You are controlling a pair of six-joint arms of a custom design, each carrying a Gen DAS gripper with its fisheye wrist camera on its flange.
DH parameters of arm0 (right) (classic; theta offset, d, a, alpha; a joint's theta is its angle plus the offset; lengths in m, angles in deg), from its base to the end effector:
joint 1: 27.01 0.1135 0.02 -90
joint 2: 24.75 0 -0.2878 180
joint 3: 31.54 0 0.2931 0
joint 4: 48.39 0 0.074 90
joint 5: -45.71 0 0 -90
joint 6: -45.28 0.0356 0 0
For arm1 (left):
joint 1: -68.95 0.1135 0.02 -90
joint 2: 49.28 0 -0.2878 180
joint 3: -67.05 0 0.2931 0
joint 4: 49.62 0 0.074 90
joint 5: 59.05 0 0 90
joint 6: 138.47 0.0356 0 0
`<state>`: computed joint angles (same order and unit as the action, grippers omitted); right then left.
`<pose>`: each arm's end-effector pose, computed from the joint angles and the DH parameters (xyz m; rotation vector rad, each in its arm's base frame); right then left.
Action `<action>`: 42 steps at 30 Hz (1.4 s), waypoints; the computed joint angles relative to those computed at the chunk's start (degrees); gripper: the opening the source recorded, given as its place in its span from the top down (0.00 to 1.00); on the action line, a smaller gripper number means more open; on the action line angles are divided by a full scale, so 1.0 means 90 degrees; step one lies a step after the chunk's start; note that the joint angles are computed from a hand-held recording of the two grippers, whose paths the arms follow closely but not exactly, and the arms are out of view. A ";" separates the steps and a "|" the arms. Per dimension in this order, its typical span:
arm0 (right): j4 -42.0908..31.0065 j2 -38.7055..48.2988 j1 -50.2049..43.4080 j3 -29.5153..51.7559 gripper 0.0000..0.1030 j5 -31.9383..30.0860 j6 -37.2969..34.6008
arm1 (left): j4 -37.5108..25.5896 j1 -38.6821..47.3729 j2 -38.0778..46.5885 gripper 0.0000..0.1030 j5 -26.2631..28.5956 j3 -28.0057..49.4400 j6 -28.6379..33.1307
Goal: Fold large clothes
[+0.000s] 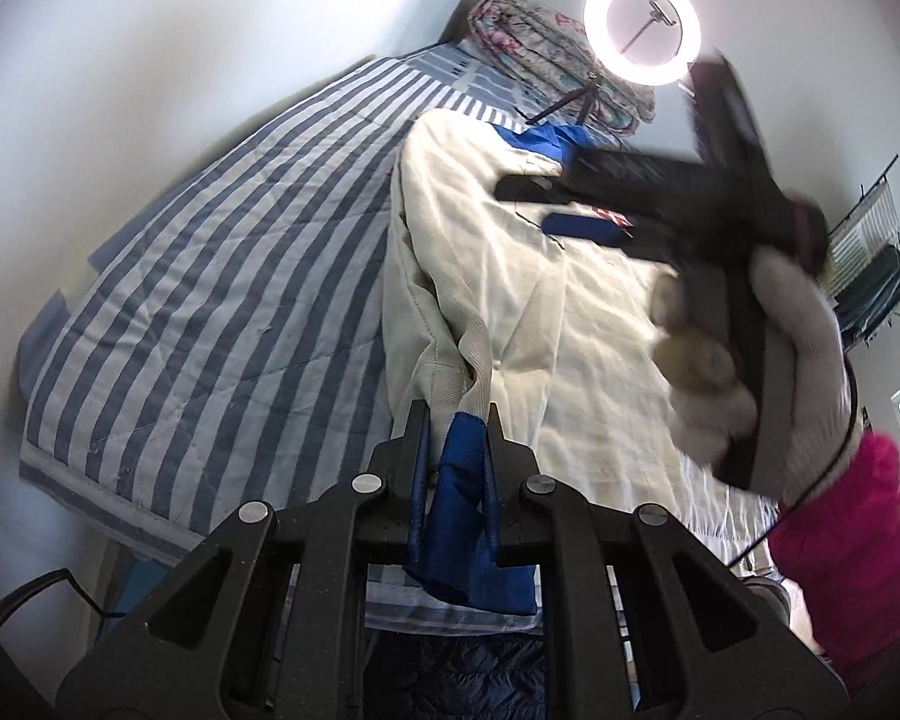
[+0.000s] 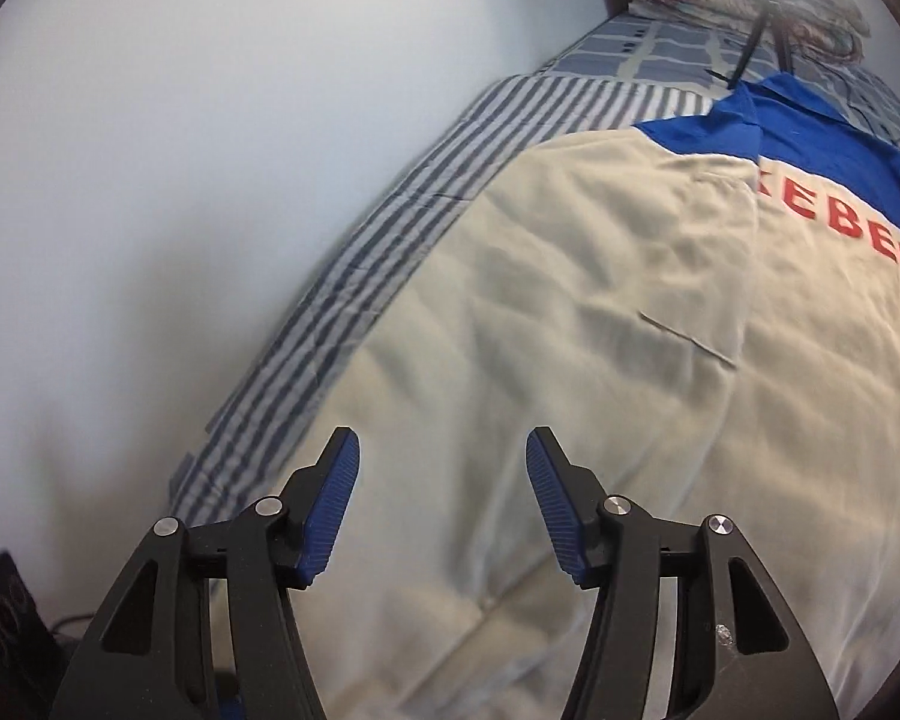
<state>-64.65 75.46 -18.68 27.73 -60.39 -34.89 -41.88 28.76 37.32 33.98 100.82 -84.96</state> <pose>0.3459 0.0606 0.1137 -0.0736 2.5809 0.4801 0.1954 -0.1675 0.0897 0.1068 2.4695 -0.6850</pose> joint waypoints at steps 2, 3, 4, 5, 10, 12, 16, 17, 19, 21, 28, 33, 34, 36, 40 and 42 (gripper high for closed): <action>-0.0275 0.0305 0.0209 0.0479 0.44 0.0080 0.0143 | 0.0044 -0.0043 0.0052 0.88 0.0006 0.0036 0.0016; -0.0424 0.0431 0.0291 0.0683 0.44 0.0123 0.0159 | 0.0051 -0.0063 0.0073 0.88 -0.0007 0.0051 0.0038; -0.0516 0.0638 0.0407 0.0897 0.44 0.0201 0.0176 | 0.0048 -0.0094 0.0089 0.88 -0.0034 0.0069 0.0054; -0.0652 0.0815 0.0502 0.1095 0.44 0.0261 0.0158 | 0.0044 -0.0126 0.0105 0.88 -0.0061 0.0088 0.0064; -0.1248 0.1560 0.0957 0.1881 0.44 0.0923 0.0187 | 0.0072 -0.0145 0.0263 0.88 -0.0085 0.0189 0.0062; -0.1419 0.1787 0.1141 0.2104 0.44 0.1438 0.0152 | 0.0118 -0.0126 0.0327 0.88 -0.0042 0.0212 0.0060; -0.1691 0.2040 0.1363 0.2335 0.45 0.2166 -0.0015 | 0.0104 -0.0275 0.0463 0.88 -0.0186 0.0341 0.0103; -0.1682 0.2066 0.1381 0.2334 0.56 0.2281 -0.0035 | 0.0072 -0.0346 0.0493 0.88 -0.0265 0.0392 0.0132; -0.1681 0.1870 0.1454 0.2065 0.81 0.2393 0.0083 | 0.0063 -0.0453 0.0591 0.88 -0.0364 0.0489 0.0155; -0.1527 0.1721 0.1343 0.1848 0.93 0.2298 0.0199 | 0.0010 -0.0562 0.0637 0.88 -0.0456 0.0569 0.0187; -0.0794 0.0938 0.0583 0.0996 0.96 0.1210 0.0304 | -0.0095 -0.1103 0.0822 0.88 -0.0814 0.0900 0.0228; -0.0111 0.0124 -0.0268 0.0021 0.97 0.0259 0.0320 | -0.0287 -0.1637 0.1012 0.88 -0.1105 0.1269 0.0299; 0.0000 -0.0036 -0.0357 -0.0175 0.97 0.0164 0.0364 | -0.0299 -0.1622 0.0993 0.88 -0.1052 0.1269 0.0372; 0.0224 -0.0368 -0.0709 -0.0594 0.97 -0.0141 0.0415 | -0.0382 -0.1810 0.1025 0.88 -0.1099 0.1380 0.0379; 0.0529 -0.0822 -0.1480 -0.1268 0.97 -0.0673 0.0336 | -0.0524 -0.2176 0.1235 0.88 -0.1159 0.1676 0.0466; 0.0618 -0.0982 -0.1885 -0.1547 0.97 -0.0896 0.0228 | -0.0577 -0.2321 0.1341 0.88 -0.1154 0.1796 0.0497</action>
